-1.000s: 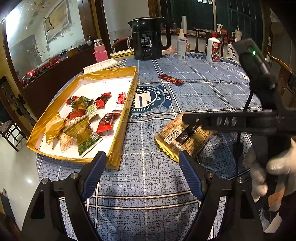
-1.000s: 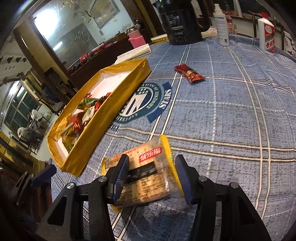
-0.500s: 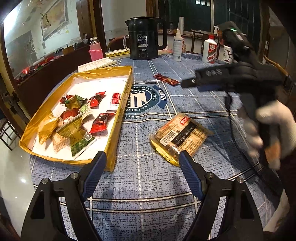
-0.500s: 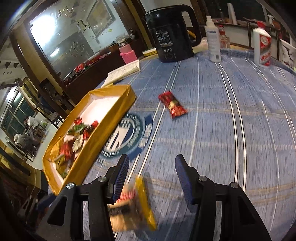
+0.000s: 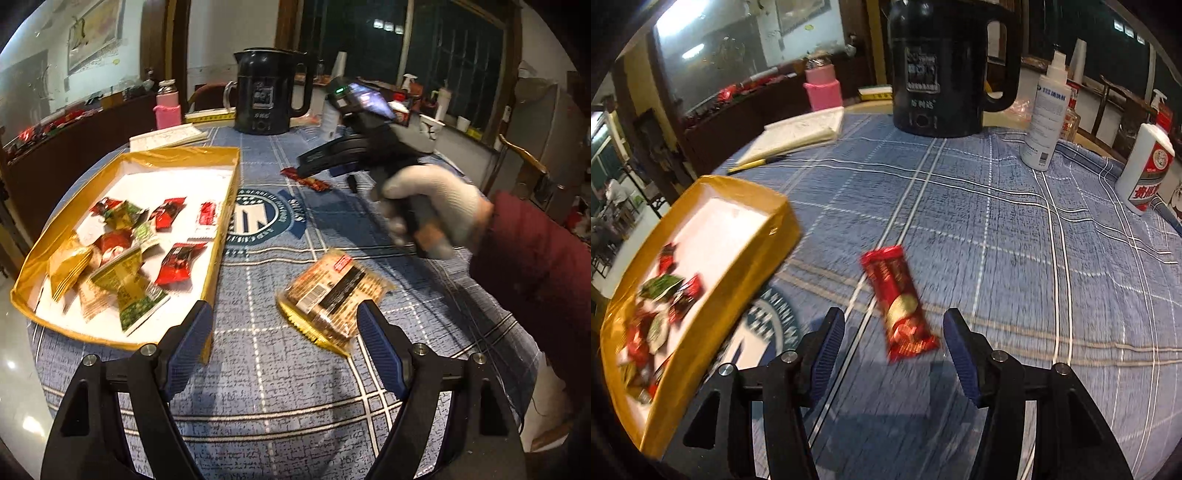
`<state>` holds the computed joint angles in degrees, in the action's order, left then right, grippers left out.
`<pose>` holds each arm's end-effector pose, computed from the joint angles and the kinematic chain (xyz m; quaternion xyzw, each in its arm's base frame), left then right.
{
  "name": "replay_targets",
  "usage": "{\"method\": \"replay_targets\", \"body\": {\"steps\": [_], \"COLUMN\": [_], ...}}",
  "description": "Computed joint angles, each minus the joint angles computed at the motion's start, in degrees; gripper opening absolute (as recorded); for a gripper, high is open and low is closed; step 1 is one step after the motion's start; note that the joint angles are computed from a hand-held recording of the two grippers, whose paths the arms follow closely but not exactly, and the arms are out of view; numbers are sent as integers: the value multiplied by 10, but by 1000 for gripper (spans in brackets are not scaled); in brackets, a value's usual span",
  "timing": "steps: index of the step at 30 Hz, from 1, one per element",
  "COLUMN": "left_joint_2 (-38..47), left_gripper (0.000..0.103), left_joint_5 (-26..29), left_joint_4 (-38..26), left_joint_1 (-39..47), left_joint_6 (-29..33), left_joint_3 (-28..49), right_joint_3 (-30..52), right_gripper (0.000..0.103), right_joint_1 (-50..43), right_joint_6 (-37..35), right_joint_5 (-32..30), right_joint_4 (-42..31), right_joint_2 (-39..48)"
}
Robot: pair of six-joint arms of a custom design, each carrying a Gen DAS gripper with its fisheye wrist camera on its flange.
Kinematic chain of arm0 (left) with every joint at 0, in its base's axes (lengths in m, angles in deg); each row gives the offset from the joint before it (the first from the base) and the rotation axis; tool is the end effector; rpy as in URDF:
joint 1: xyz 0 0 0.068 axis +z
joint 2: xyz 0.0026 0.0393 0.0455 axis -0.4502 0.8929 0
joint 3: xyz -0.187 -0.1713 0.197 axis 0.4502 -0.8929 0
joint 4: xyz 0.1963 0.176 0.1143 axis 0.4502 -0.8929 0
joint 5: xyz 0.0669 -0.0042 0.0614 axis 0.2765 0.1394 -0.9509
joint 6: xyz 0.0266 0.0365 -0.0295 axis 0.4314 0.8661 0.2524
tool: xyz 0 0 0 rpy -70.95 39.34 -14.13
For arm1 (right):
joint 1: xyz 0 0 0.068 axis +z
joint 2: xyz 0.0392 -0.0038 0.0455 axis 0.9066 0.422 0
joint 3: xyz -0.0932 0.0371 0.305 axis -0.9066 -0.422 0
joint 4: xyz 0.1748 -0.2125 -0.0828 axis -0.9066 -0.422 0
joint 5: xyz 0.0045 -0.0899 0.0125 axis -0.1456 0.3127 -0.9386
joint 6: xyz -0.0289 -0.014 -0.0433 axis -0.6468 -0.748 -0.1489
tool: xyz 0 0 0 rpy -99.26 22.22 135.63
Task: Organize snacks
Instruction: 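Grasp the red chocolate bar with the right gripper, then grasp the clear biscuit pack with the left gripper while the right gripper holds the chocolate bar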
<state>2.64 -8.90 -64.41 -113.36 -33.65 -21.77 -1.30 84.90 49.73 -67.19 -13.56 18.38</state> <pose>0.0306 -0.0954 0.2264 0.0533 0.9138 -0.0831 0.3939 0.3146 0.1156 0.1703 -0.1667 0.9345 0.0782 0.3048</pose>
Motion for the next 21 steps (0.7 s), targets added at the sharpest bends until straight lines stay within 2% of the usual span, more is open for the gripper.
{"method": "replay_targets", "body": {"steps": [3,5,6,7,9,14,21], "left_joint_2": [-17,-19,-20,-23,-29,-45,-32], "left_gripper": [81,81,81,81,81,81,81], "left_joint_5": [18,27,31,36,42,44,9], "left_joint_4": [37,47,52,56,60,45,-24], "left_joint_1": [26,34,38,42,46,32,-44], "left_joint_6": [50,60,65,70,73,53,-48], "left_joint_3": [-9,-12,-13,-15,-16,-13,4], "right_joint_3": [23,29,25,24,22,2,-94], "right_gripper": [57,56,51,41,26,25,25], "right_joint_1": [-6,1,9,19,25,23,-38], "right_joint_6": [9,8,4,0,-1,16,2], "right_joint_5": [-10,0,18,39,46,59,18], "right_joint_4": [-7,-8,0,-2,-8,-14,-54], "right_joint_2": [33,44,42,42,37,16,-94]}}
